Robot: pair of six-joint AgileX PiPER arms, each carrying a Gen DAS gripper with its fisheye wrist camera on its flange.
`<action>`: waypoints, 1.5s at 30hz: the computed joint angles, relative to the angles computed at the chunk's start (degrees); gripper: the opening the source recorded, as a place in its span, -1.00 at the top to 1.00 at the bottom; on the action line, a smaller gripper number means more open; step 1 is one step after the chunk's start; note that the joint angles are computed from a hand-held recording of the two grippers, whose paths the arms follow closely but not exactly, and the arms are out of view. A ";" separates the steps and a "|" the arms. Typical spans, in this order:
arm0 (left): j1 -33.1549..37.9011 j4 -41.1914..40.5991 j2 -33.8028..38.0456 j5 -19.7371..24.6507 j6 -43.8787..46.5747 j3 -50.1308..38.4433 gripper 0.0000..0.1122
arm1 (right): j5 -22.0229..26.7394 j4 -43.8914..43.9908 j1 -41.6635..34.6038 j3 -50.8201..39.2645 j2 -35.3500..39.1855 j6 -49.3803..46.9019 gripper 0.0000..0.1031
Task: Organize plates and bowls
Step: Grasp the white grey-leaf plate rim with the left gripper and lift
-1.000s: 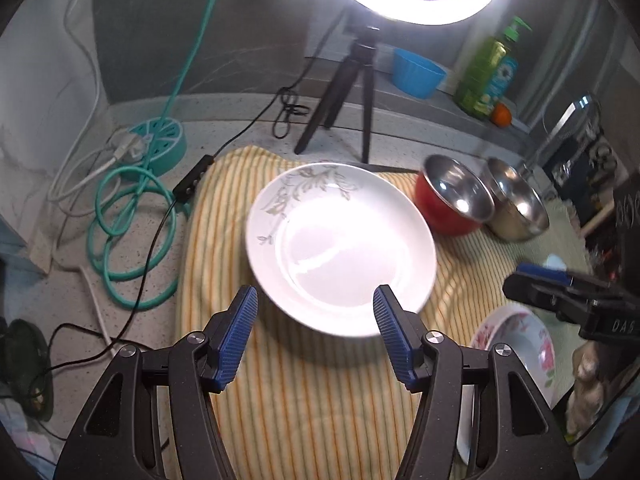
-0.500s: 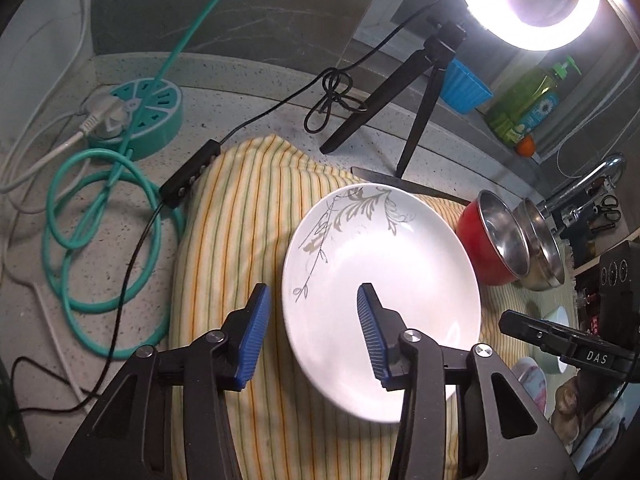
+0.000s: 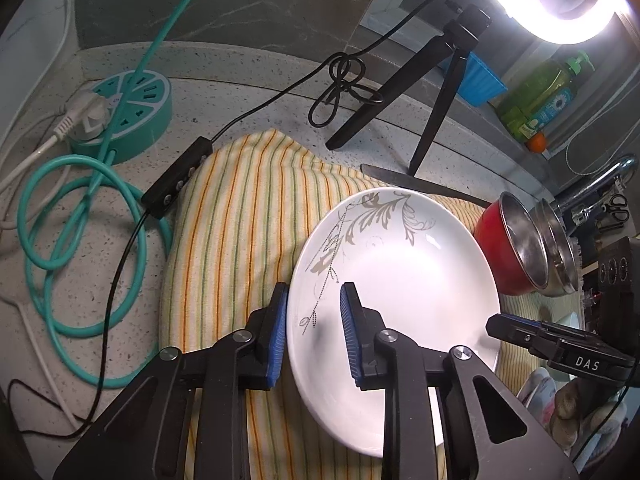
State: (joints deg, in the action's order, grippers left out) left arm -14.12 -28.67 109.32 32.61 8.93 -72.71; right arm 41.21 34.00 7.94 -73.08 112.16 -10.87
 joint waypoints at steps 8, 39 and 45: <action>0.21 0.34 0.48 0.31 0.48 -0.35 0.67 | 0.95 -0.84 1.09 -2.26 2.28 -0.06 0.75; -6.76 6.98 -15.71 -4.56 -12.04 12.71 0.67 | 3.91 5.07 -3.24 11.90 -13.51 -11.31 0.77; -12.35 11.79 -20.41 -5.89 -21.02 15.91 0.67 | 6.98 6.49 -8.56 17.65 -20.07 -17.12 0.77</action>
